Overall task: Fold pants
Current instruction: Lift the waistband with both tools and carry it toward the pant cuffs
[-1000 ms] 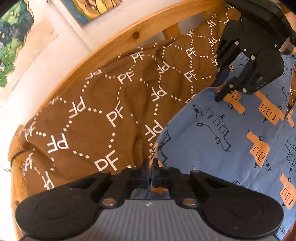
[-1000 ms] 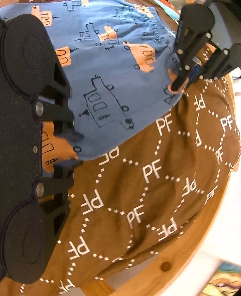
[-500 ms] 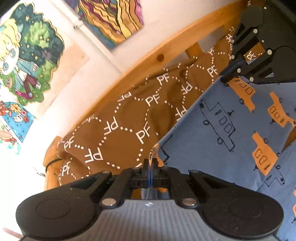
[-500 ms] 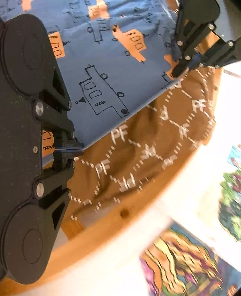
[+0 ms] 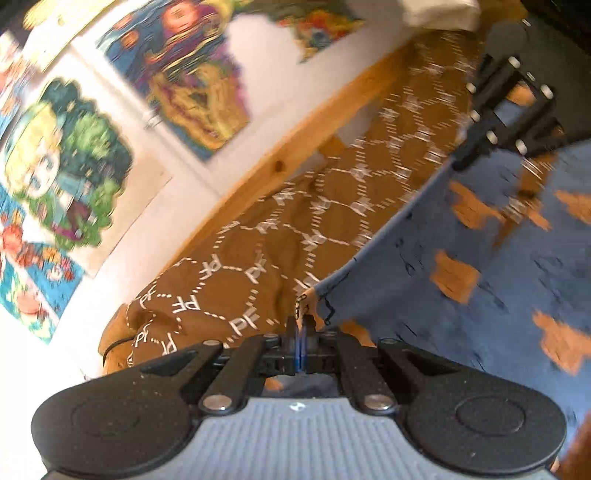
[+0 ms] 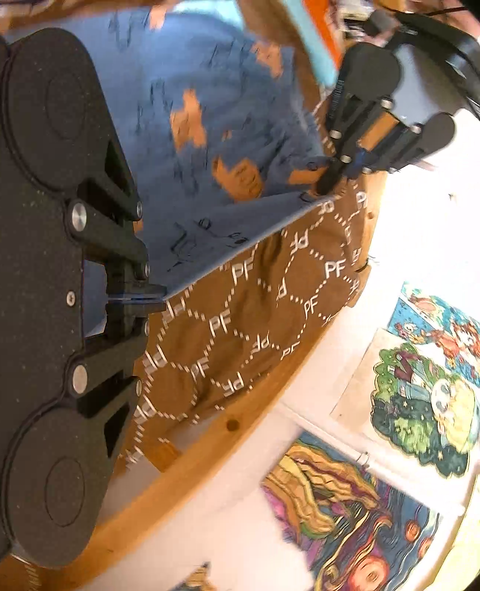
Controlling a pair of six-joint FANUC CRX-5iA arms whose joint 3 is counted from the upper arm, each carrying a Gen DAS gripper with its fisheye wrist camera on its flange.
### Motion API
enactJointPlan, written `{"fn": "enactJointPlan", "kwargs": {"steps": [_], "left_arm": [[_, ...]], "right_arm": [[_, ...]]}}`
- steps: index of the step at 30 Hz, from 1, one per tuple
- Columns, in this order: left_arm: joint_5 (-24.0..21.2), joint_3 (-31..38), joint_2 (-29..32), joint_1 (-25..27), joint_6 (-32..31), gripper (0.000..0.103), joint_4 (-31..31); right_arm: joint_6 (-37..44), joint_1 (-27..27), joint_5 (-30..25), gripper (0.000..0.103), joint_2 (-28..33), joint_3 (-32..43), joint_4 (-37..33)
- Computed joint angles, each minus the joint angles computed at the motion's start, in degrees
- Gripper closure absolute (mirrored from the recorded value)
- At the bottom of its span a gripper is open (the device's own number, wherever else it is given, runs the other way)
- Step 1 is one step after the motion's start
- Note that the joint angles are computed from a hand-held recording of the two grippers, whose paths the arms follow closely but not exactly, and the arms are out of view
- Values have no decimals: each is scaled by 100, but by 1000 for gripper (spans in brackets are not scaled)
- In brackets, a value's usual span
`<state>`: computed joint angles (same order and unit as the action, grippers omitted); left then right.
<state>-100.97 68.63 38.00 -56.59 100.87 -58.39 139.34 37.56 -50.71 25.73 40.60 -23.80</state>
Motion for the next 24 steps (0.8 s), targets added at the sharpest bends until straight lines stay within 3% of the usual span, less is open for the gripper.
{"fn": "enactJointPlan", "kwargs": {"steps": [4,7,12,18,22,24], "left_arm": [[-95,-142,13,-243,-198,102,114],[-128,-348,-10,-411,-235,102,191],[-227,-706,3,-614,71,102,299],[-574,-817,191,-749,473,102,347],[-738,-722,252,-781,483,95,326],[-762,-655,277,-774,290,92,330]], "right_arm": [[-431,156,483,103,-768,-1227,122],[-584,328,435,103,-1183,-1893,336],[-321,738,748,103,-1831,-3114,778],[-112,975,904,103,-2146,-3749,875],[-173,870,749,103,-2075,-3616,716],[-228,853,705,96,-1980,-3528,795]]}}
